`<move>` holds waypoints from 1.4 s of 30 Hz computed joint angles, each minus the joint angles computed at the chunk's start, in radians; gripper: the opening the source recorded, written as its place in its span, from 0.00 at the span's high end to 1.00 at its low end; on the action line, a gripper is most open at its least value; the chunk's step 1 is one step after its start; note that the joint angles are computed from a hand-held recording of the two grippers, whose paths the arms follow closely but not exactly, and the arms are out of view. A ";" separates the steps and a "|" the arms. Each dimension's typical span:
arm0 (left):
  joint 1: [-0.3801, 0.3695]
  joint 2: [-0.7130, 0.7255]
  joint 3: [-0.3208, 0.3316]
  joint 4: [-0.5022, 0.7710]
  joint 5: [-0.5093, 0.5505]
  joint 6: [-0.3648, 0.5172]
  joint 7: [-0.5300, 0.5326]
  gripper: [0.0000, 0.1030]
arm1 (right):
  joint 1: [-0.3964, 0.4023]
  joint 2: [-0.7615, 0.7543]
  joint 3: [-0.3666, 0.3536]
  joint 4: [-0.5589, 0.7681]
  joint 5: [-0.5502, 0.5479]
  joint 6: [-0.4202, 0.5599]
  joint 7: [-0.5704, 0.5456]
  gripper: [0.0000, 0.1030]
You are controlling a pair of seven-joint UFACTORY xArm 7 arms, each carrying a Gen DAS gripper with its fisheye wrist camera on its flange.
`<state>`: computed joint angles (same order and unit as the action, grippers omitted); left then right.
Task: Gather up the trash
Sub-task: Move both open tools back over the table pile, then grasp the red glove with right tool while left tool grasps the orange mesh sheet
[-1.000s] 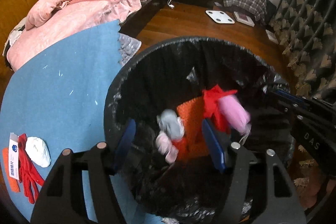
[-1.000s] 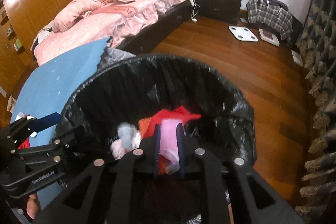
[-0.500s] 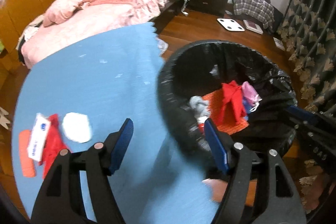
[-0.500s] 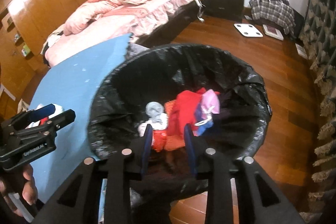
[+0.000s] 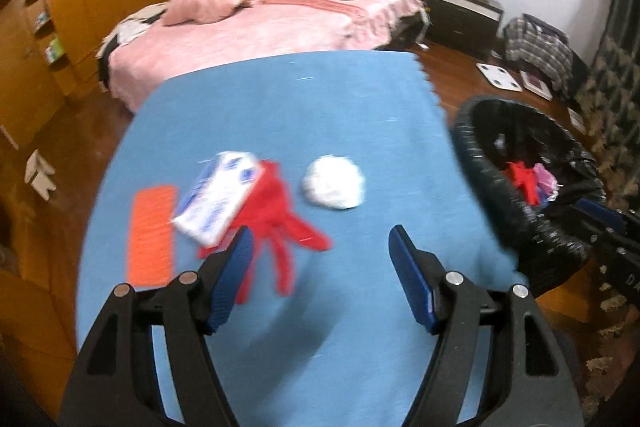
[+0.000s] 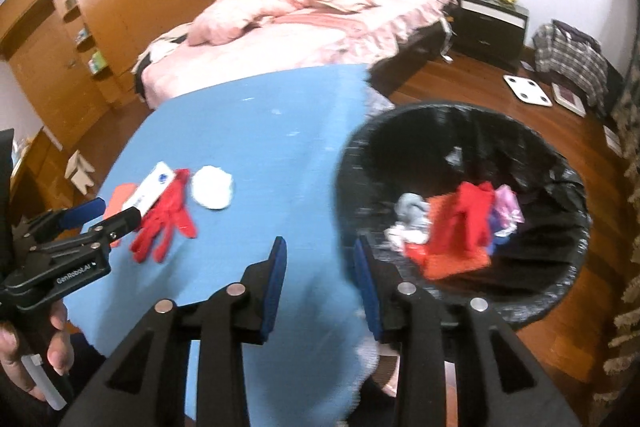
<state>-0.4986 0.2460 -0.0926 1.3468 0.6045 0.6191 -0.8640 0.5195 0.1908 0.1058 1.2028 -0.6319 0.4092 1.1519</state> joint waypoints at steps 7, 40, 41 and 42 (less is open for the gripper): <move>0.111 -0.180 0.014 -0.222 0.031 -0.045 -0.046 0.34 | 0.092 0.140 0.003 0.195 0.008 0.057 -0.026 0.66; 0.301 -0.054 0.052 -0.285 -0.183 -0.225 0.205 0.34 | 0.293 0.796 -0.116 1.091 0.292 0.316 -0.312 0.65; 0.296 -0.041 0.058 -0.276 -0.189 -0.224 0.213 0.34 | 0.294 0.823 -0.120 1.131 0.302 0.326 -0.321 0.65; 0.294 -0.029 0.060 -0.267 -0.201 -0.225 0.226 0.34 | 0.296 0.851 -0.125 1.173 0.311 0.340 -0.329 0.65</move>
